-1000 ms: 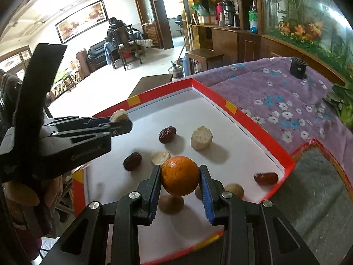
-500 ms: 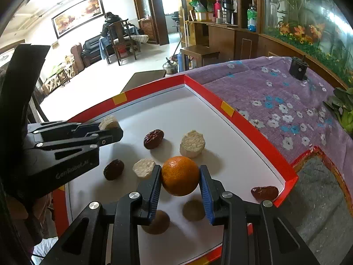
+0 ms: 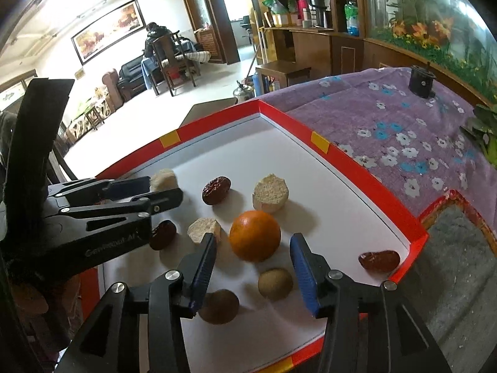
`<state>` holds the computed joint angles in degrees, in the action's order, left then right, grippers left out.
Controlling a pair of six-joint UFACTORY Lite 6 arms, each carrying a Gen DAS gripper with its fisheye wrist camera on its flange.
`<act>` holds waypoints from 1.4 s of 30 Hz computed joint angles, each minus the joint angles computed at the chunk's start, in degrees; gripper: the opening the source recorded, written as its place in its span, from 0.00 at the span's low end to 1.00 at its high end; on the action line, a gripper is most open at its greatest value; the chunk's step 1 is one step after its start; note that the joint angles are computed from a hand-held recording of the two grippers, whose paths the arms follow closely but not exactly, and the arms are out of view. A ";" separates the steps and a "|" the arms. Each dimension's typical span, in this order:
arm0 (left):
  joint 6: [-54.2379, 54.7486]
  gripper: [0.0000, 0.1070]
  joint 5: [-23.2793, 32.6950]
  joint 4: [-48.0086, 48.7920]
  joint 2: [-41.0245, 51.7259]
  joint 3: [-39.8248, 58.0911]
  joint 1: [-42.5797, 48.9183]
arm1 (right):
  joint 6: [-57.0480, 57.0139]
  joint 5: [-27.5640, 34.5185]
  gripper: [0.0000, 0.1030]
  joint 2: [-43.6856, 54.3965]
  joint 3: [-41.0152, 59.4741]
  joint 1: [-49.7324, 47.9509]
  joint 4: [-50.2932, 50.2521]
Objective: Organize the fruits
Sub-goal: 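Open both grippers to drop the cake and orange into the tray, then move both open grippers back over the last orange and cakes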
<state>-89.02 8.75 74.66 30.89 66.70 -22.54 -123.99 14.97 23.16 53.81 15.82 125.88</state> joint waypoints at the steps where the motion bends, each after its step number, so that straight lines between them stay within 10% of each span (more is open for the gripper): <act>1: -2.48 0.49 0.47 2.41 -0.59 -0.47 -0.36 | -0.95 0.28 0.46 -1.12 -1.20 -0.09 0.97; 20: -4.05 0.50 3.52 0.42 -6.22 -1.93 -12.72 | -23.32 -2.75 0.48 -26.57 -25.99 -5.02 22.82; 32: 19.28 0.50 6.86 -24.46 3.96 13.61 -27.15 | 12.87 5.77 0.49 -46.84 -43.24 -37.33 -29.10; 42: 36.38 0.50 11.83 -41.04 16.33 31.03 -35.78 | 9.88 23.04 0.50 -48.22 -45.18 -78.58 -52.68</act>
<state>-52.64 20.58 33.62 47.22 97.73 -58.32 -114.11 38.01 -25.06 8.62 -62.77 73.20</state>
